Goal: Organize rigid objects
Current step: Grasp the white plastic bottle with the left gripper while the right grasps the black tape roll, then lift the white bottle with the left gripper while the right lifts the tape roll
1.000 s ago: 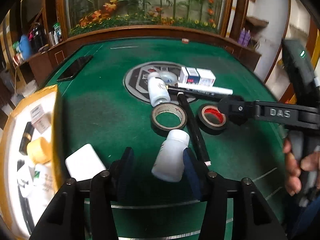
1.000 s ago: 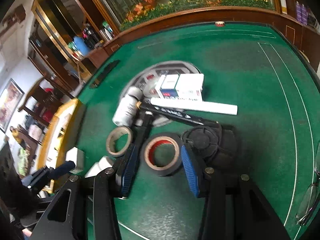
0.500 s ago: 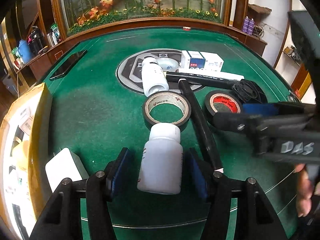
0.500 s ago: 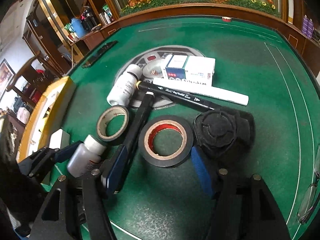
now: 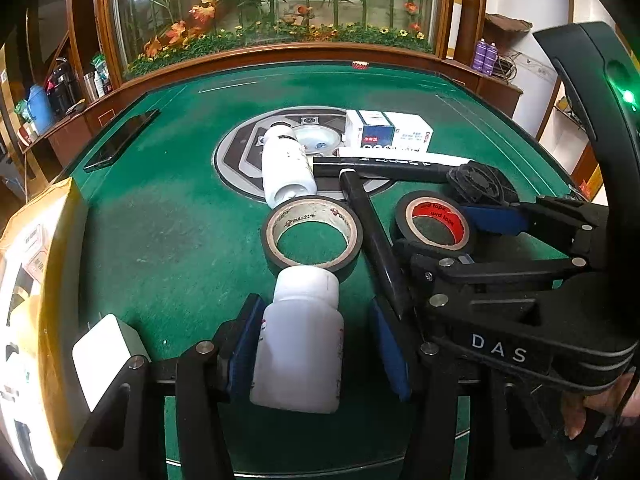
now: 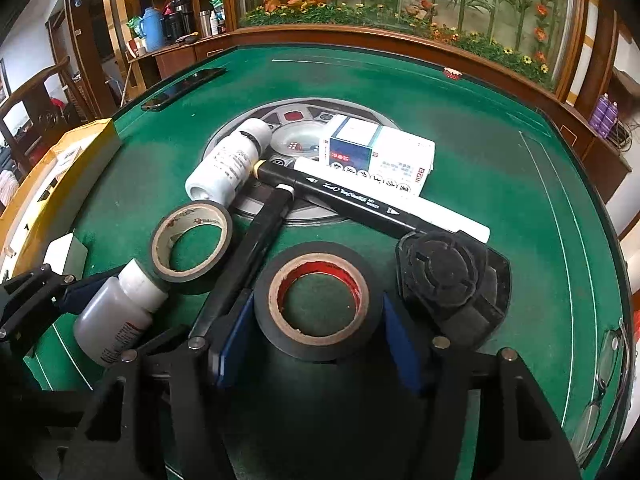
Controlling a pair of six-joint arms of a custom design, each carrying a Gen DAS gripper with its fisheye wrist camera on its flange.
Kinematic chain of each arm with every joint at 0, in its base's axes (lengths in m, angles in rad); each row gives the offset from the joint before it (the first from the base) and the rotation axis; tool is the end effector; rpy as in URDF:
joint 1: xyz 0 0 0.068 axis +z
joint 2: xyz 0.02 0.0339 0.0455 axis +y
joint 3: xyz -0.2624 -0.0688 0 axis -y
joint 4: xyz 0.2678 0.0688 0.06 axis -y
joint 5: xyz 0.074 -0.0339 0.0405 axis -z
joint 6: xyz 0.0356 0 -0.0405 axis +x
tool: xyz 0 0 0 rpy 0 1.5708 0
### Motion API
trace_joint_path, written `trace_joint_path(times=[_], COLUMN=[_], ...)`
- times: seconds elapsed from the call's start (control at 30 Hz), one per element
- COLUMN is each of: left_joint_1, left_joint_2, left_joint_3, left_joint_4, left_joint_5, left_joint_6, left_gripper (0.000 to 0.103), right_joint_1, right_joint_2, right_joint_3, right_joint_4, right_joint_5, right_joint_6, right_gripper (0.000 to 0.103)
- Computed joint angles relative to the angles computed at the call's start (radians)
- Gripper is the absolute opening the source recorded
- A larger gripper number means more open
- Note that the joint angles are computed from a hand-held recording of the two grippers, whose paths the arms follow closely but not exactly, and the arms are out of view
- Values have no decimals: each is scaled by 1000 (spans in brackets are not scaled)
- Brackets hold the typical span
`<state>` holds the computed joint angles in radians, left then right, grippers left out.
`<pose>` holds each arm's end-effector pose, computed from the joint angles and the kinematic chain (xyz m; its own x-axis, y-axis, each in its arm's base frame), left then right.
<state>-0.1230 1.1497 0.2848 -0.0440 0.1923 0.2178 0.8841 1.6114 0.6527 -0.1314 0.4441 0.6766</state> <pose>0.1967 -0.0312 0.1022 -0.7132 0.3019 -0.6327 0.4006 0.9162 -0.0144 0.1911 0.2089 0.0969 -0.7967 -0.0800 -0.5991 -0.0943 0.9955 -0.0075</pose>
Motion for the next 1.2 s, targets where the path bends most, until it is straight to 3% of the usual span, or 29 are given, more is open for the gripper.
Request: trace_joint_path(times=[0.47, 0.53, 0.63, 1.2], left_joint_1=[-11, -12, -15, 34], left_joint_2=[7, 4, -17, -34], left_joint_3=[0, -1, -8, -6], left_joint_4=[7, 7, 1, -12], left_joint_5=[-18, -15, 0, 94], left_joint_6=[-12, -11, -2, -2], left_gripper=[62, 59, 37, 37], right_joint_1=[4, 3, 10, 25], right_joint_2=[-7, -8, -9, -94], right_joint_3=[-3, -3, -5, -55], right_joint_4=[-6, -6, -3, 37], right_joint_5=[15, 17, 25, 62], right_joint_6=[12, 16, 16, 36], right_gripper=[61, 61, 61, 61])
